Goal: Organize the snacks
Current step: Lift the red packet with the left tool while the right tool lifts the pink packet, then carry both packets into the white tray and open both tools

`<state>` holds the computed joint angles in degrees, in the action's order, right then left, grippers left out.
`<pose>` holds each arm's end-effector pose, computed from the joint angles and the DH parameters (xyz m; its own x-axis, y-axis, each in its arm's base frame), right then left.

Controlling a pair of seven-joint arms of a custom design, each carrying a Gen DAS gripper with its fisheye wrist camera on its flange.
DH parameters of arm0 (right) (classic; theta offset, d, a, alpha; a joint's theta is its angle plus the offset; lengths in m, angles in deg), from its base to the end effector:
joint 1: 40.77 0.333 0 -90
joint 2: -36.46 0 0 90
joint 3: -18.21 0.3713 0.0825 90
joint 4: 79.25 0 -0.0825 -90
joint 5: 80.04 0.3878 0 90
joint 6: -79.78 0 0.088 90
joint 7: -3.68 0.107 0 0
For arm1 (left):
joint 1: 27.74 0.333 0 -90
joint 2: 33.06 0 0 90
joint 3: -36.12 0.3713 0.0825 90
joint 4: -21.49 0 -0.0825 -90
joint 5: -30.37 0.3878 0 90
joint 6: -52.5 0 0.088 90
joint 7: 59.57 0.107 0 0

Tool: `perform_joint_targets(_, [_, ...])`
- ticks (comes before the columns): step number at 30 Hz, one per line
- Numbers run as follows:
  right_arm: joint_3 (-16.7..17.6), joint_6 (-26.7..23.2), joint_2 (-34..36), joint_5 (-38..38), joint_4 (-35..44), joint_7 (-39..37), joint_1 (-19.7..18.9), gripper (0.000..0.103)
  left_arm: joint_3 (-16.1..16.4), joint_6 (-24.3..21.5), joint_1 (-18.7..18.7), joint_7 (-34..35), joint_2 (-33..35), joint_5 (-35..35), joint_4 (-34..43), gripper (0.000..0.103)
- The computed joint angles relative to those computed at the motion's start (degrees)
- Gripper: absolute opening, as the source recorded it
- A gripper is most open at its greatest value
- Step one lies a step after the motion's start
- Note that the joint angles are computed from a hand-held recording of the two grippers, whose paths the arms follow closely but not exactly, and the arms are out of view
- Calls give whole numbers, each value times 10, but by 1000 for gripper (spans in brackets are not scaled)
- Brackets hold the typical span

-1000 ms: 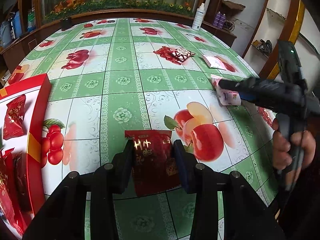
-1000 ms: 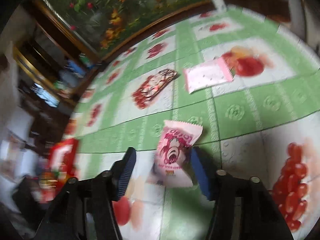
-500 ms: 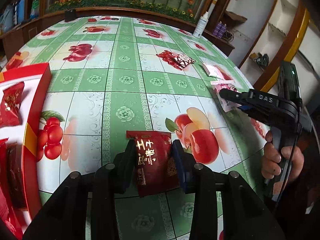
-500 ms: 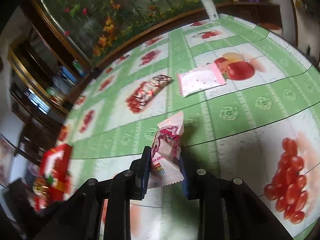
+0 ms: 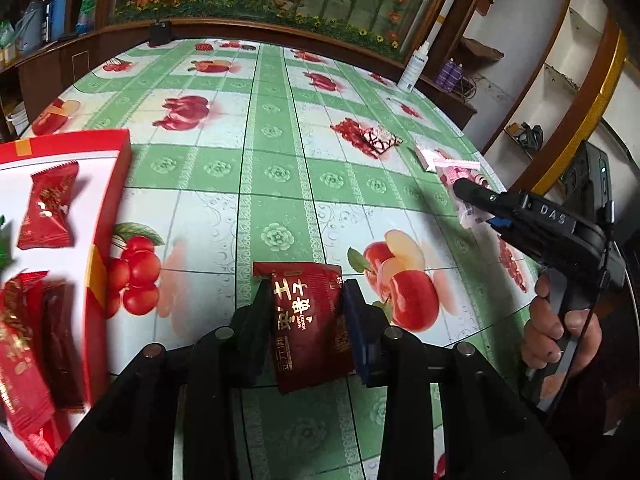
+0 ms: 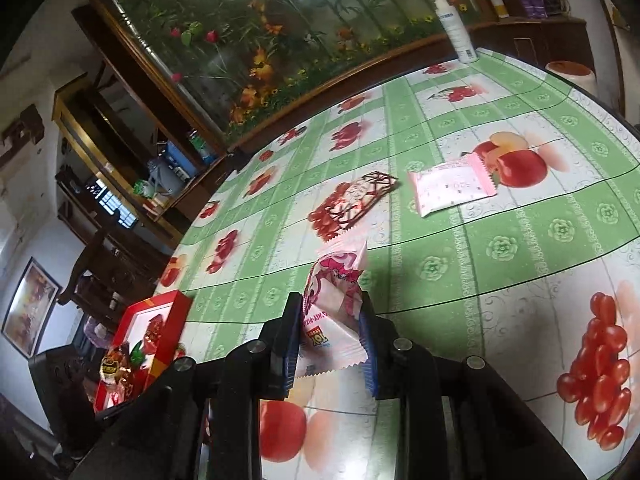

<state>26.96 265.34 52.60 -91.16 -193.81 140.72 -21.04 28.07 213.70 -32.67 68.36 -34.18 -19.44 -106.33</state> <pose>0.5821 0.3253 0.4881 0.0849 -0.8480 -0.5232 -0.7077 0.3183 -0.6307 0.5523 -0.0894 0.4880 -0.2368 -0.9248 0.2978 -0.7914 0.0058 -0.6112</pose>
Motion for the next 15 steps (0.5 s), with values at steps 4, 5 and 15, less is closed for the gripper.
perform_joint_targets(4, [10,16,0,-16,0,-19,-3,27,4,20,-1,-7,-30,12,-19,31])
perform_joint_targets(5, [8,18,1,-23,2,-26,2,27,8,27,-3,-1,-37,7,-24,32])
perform_joint_targets(15, [193,-21,94,-49,118,-129,-84,26,33,118,44,-98,-91,106,-77,32])
